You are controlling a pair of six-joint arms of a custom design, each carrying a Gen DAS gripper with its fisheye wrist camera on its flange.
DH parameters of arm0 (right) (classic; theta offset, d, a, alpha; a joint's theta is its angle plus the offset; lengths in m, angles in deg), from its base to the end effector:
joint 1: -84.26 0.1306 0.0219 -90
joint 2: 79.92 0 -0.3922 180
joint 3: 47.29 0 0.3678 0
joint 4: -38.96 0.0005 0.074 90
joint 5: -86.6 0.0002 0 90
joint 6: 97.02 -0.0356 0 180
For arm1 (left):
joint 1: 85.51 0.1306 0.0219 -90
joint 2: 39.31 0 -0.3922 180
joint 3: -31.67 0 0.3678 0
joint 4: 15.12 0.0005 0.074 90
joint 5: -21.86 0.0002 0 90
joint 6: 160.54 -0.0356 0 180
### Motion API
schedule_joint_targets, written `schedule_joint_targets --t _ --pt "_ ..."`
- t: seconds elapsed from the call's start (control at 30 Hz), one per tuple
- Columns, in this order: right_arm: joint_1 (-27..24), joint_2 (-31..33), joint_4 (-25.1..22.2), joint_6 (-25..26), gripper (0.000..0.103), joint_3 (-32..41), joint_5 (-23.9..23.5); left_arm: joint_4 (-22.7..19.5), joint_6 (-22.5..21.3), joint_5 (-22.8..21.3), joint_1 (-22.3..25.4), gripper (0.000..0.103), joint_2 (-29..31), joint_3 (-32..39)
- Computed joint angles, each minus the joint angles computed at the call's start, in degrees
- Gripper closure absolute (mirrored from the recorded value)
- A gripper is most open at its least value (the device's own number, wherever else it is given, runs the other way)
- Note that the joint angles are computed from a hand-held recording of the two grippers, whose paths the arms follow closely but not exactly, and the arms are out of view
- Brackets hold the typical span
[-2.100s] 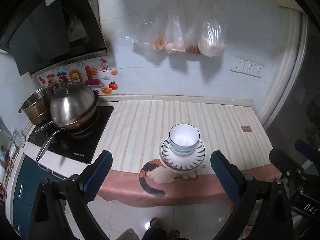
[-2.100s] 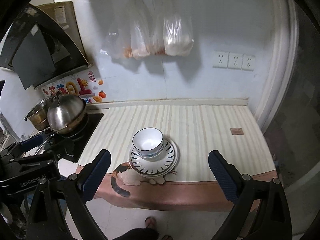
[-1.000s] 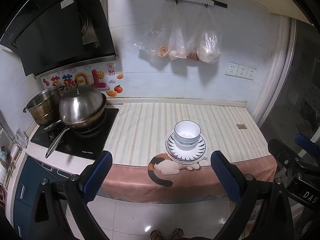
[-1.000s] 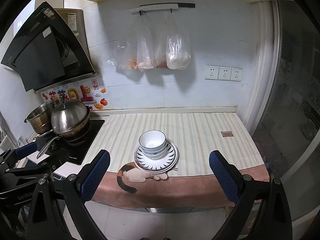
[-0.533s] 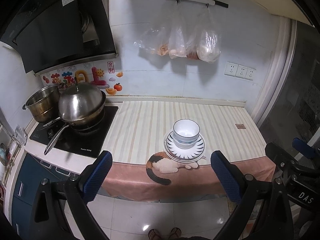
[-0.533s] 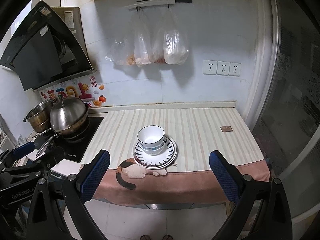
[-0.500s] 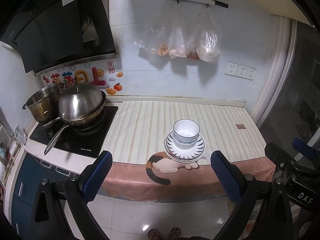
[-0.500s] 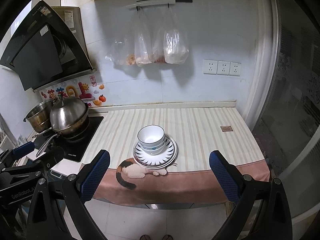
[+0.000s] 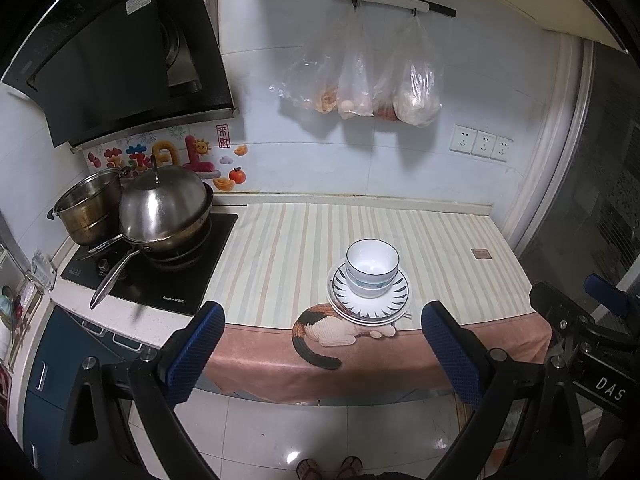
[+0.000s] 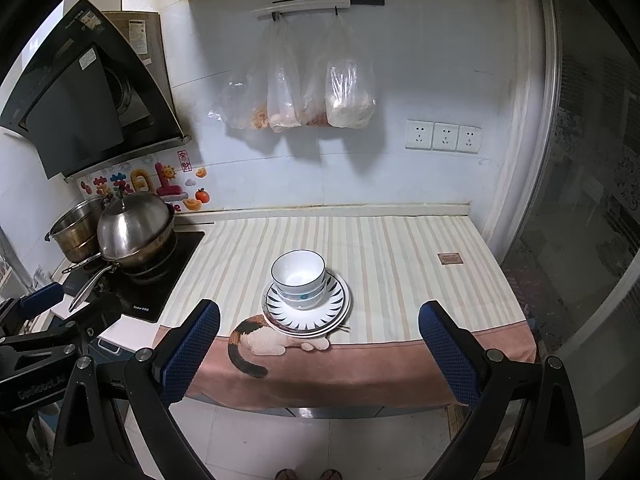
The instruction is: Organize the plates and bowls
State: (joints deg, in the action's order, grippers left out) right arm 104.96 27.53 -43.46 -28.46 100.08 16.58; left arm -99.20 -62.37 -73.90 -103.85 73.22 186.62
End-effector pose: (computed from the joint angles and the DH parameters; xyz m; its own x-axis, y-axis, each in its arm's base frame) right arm 0.4728 0.1651 0.6680 -0.6235 0.1316 -0.7706 0.1411 0.9885 0.0546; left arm 0.4996 -0.1624 0.6681 -0.6589 0.0695 -0.7490 0.1498 0.9879 -0.0401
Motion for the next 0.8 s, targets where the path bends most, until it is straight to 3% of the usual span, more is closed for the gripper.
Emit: schedule_joint_targets --t 0.8 --pt "-0.07 -1.14 0.53 -0.61 0.001 -2.12 0.84 0.28 0.55 -0.70 -0.60 0.002 -0.55 -0.90"
